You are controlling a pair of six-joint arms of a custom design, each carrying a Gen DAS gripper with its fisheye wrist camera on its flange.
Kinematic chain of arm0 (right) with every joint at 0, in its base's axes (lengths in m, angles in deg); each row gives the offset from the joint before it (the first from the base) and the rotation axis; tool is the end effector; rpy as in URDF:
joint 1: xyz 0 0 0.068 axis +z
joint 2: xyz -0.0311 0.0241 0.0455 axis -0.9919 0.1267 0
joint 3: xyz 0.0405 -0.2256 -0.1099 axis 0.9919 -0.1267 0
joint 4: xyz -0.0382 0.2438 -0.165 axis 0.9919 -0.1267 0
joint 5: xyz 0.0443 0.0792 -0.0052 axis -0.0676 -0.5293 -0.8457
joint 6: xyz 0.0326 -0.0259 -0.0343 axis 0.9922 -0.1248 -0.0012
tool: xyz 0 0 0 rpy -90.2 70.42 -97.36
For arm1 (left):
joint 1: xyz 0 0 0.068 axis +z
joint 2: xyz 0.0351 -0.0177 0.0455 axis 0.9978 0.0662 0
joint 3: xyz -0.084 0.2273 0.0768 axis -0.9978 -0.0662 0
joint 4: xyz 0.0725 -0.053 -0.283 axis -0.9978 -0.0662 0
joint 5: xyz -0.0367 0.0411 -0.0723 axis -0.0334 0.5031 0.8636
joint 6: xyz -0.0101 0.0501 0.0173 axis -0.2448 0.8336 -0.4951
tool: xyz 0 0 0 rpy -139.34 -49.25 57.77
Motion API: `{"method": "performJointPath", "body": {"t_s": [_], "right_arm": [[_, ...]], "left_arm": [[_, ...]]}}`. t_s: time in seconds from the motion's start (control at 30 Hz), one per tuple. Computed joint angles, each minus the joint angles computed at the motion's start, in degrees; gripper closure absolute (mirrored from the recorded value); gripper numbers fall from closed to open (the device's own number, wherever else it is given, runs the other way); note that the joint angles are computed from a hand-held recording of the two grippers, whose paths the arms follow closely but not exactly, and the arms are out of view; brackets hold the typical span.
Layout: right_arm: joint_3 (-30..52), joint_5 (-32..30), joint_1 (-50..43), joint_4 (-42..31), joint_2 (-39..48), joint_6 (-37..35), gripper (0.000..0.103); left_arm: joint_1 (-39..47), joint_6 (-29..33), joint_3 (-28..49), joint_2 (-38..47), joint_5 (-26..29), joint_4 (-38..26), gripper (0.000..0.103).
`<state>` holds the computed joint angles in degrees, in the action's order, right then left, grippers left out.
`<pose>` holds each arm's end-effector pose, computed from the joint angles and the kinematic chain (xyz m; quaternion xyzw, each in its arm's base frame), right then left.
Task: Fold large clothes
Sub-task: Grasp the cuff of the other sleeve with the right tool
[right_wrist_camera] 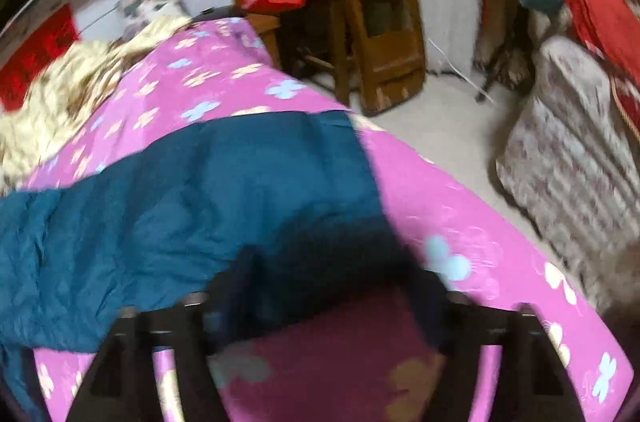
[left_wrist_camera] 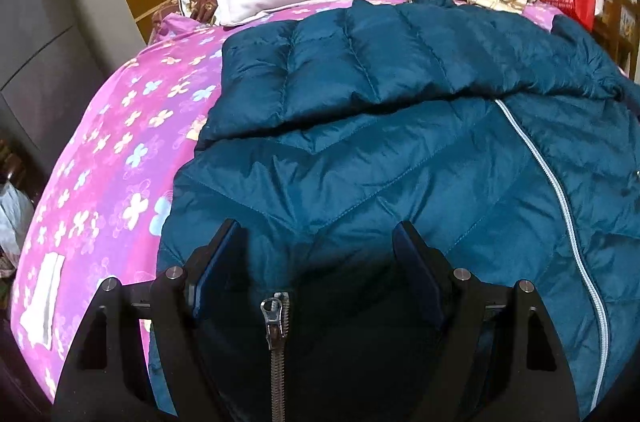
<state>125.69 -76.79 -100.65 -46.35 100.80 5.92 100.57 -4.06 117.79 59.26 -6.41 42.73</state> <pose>0.2846 -0.1005 0.2114 0.3295 0.8854 -0.1065 0.3100 0.3023 0.0746 0.1720 0.0513 0.9330 0.0666 0.3500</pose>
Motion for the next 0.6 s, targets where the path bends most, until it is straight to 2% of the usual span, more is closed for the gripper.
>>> {"method": "performJointPath", "body": {"t_s": [0.03, 0.13, 0.23, 0.37, 0.47, 0.6], "right_arm": [[-0.1, 0.2, 0.9, 0.2, -0.1, -0.4, 0.076], [-2.0, -0.2, 3.5, 1.7, -4.3, -0.1, 0.095], [-1.5, 6.6, 9.6, 0.7, -9.9, -1.2, 0.095], [5.3, 14.7, 21.2, -3.7, -11.8, -1.4, 0.095], [12.7, 19.4, 32.9, -6.0, -7.5, 2.9, 0.095], [23.1, 23.7, 47.8, -5.9, 4.9, 7.5, 0.095]], "left_arm": [[0.2, -0.1, 0.1, 0.1, 0.2, -0.1, 0.024], [0.9, -0.7, 0.3, 0.0, 0.6, -0.6, 0.024], [1.4, -1.6, 0.8, 0.0, 0.5, -1.5, 0.024], [1.9, -3.0, 2.0, 0.6, 0.6, -3.0, 0.024], [2.3, -3.5, 2.1, 0.4, 0.3, -3.0, 0.024], [3.4, -4.5, 3.5, 0.9, 2.1, -4.7, 0.024]]}}
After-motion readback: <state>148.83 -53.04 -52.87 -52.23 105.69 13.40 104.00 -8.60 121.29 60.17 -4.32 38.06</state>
